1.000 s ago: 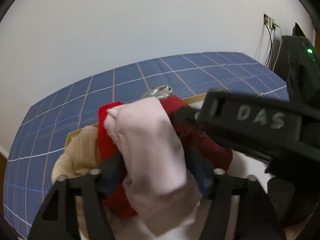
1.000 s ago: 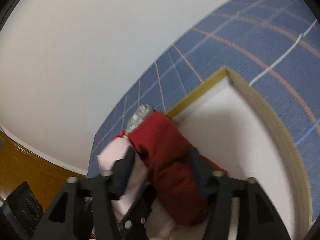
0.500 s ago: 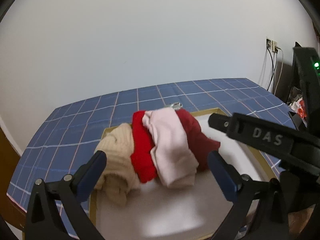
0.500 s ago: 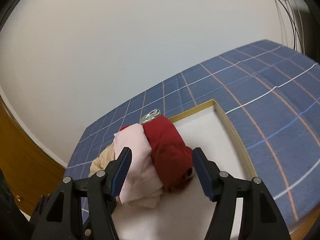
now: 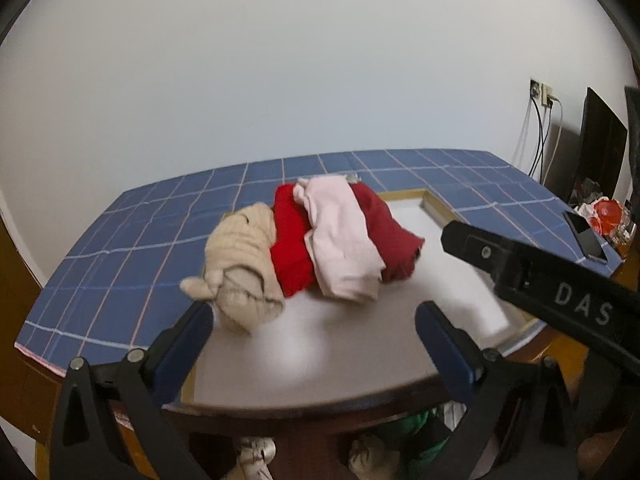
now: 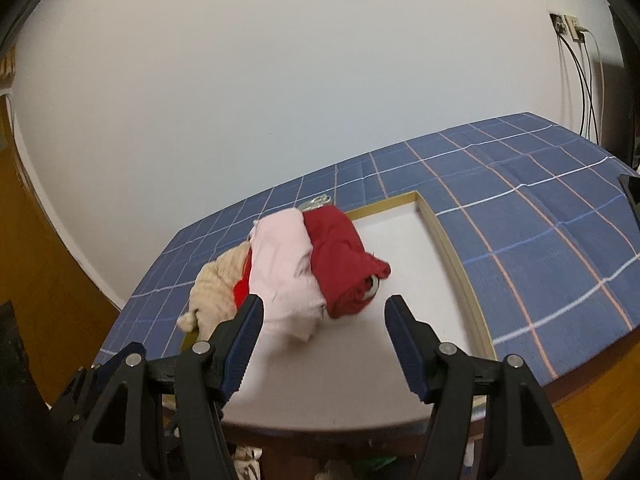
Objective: Take underwear out of drawer
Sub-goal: 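Lower both items into the tray and open both grippers, then move both tools back down into the open drawer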
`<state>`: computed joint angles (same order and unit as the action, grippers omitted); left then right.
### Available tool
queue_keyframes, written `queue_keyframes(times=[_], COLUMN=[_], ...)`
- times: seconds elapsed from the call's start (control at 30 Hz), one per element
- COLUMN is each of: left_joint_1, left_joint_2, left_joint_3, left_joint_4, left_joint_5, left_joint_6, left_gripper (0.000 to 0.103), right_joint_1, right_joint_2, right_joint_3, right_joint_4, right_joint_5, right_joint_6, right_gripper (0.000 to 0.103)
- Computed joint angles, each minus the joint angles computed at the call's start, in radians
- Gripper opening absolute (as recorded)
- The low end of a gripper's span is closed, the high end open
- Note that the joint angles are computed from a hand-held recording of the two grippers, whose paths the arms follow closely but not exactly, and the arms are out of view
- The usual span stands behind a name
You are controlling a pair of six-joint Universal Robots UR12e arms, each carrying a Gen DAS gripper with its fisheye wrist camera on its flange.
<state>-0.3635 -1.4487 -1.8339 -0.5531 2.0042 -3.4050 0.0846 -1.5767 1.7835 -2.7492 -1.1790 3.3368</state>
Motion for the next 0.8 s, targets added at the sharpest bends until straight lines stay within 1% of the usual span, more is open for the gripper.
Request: queue_keyframes(times=[0.2,0.37,0.47,0.63,0.8], left_joint_1=[-0.023,-0.050,-0.057,-0.072,-0.086], left_joint_2=[0.021,0.043,0.056,0.081,0.100], left_joint_3=[-0.029,-0.068,-0.087,-0.120,-0.146], left_joint_4=[-0.001,0.014,0.013,0.000,-0.015], left_joint_5=[0.023,0.074,0.086,0.087,0.095], left_joint_6=[-0.017,-0.027,-0.036,-0.066,-0.084], left_gripper=[0.102,0.102,0.102,0.102,0.102], right_joint_1=[0.002,0.007,0.003,0.012,0.004], right_joint_2=[-0.047,-0.090,-0.112,-0.149,-0.186], right_joint_3=[0.063,0.122,0.150,0.201,0.245], right_joint_4=[-0.037,-0.115,-0.142,-0.187,-0.168], right_joint_5=[-0.020,-0.061,-0.059,-0.066,-0.018], right_joint_6=[-0.034,-0.074,-0.078,-0.128,-0.143], right_gripper=[0.066,0.066,0.066,0.066,0.066])
